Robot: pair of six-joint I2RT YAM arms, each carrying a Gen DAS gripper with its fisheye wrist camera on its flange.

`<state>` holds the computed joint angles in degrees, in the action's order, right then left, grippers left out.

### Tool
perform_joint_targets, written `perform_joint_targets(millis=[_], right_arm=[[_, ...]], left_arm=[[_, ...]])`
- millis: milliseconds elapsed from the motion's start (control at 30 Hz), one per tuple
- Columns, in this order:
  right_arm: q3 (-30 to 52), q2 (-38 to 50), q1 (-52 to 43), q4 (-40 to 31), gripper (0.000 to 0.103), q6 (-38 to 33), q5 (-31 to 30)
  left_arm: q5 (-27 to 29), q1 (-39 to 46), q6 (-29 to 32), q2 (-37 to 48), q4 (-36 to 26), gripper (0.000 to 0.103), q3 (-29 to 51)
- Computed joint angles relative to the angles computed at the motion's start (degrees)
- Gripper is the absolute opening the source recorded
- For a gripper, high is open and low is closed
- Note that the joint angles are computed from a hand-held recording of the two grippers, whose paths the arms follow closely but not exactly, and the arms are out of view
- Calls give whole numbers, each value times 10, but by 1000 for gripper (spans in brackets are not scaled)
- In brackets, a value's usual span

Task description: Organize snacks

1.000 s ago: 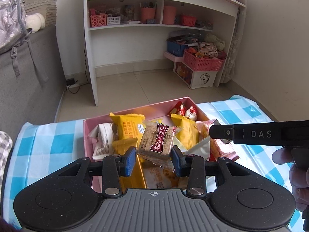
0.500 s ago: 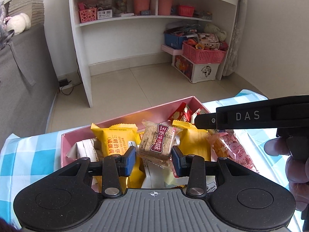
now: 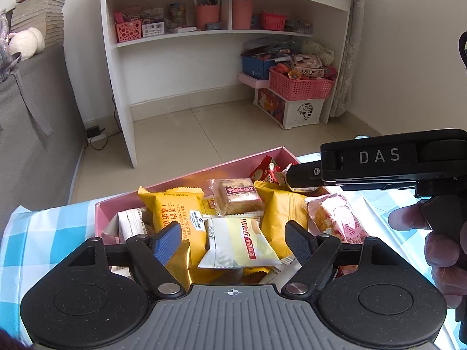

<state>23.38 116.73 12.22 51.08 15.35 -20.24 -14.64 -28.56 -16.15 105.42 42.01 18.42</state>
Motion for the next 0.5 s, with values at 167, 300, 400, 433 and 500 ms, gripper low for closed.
perform_joint_targets(millis=[167, 300, 400, 433, 500], right_arm=[[-37, -32, -13, 6, 77, -11, -4], [-66, -50, -28, 10, 80, -17, -11], [-93, -67, -33, 15, 82, -31, -5], [-103, -72, -34, 19, 83, -36, -1], [-125, -83, -37, 29, 84, -50, 4]], left_arm=[[-18, -27, -27, -58, -38, 87, -30], [-37, -58, -57, -109, -75, 88, -57], [-59, -89, -84, -151, -107, 92, -78], [-65, -99, -95, -165, -119, 92, -84], [-76, -117, -116, -194, -146, 94, -97]])
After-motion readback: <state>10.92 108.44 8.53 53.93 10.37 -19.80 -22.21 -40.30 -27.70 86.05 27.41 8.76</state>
